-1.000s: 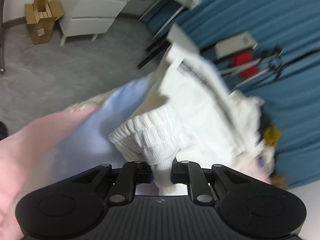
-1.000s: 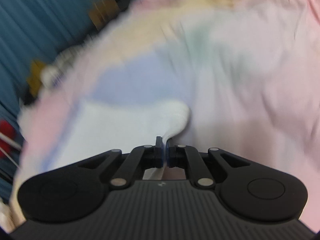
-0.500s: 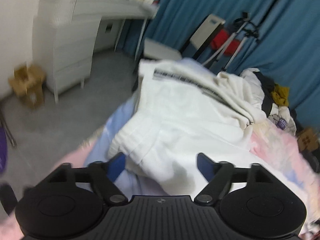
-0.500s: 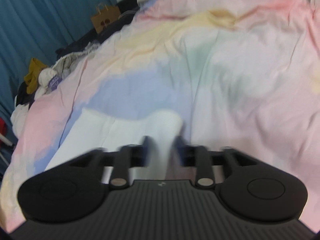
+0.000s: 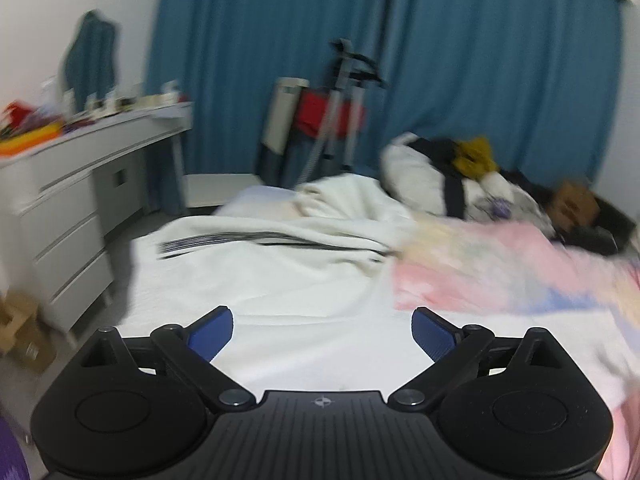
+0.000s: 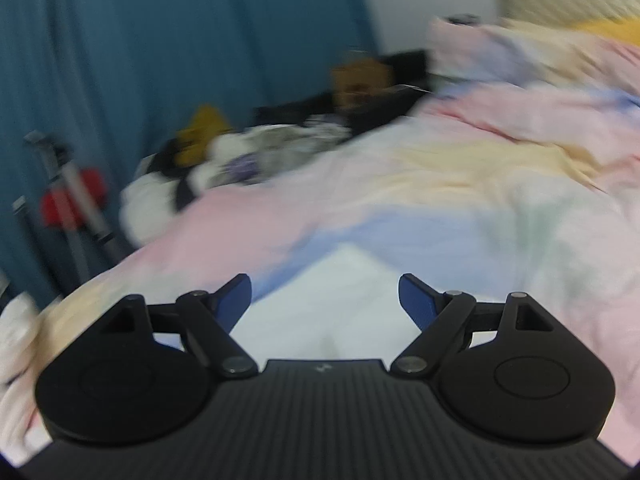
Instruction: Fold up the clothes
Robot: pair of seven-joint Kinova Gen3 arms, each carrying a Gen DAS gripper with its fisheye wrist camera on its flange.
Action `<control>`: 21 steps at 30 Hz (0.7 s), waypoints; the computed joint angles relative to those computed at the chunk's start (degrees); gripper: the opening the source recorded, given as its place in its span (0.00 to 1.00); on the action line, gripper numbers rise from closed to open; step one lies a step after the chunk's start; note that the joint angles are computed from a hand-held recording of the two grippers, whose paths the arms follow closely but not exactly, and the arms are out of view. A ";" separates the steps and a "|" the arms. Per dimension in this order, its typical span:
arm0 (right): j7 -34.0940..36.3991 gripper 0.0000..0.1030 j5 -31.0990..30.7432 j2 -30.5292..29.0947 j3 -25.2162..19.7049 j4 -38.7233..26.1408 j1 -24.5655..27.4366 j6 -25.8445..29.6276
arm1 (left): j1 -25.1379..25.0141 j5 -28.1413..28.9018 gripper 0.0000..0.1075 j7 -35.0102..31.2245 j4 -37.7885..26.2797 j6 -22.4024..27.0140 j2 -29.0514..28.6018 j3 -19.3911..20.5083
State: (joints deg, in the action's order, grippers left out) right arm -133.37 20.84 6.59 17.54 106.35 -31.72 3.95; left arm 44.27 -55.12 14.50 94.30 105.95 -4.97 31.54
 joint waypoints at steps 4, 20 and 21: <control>9.32 0.80 -6.47 -3.00 -10.62 3.68 4.88 -3.34 | -2.85 -2.12 0.91 -8.19 -0.37 -8.05 3.22 -3.59; 21.16 0.80 -12.72 5.75 -35.04 -2.24 18.24 1.12 | -17.39 -8.55 0.95 -40.10 -11.17 -39.82 26.26 -26.54; 21.55 0.80 -13.19 6.33 -33.96 -2.53 17.11 1.09 | -18.01 -7.61 0.95 -42.15 -13.83 -39.94 28.71 -27.62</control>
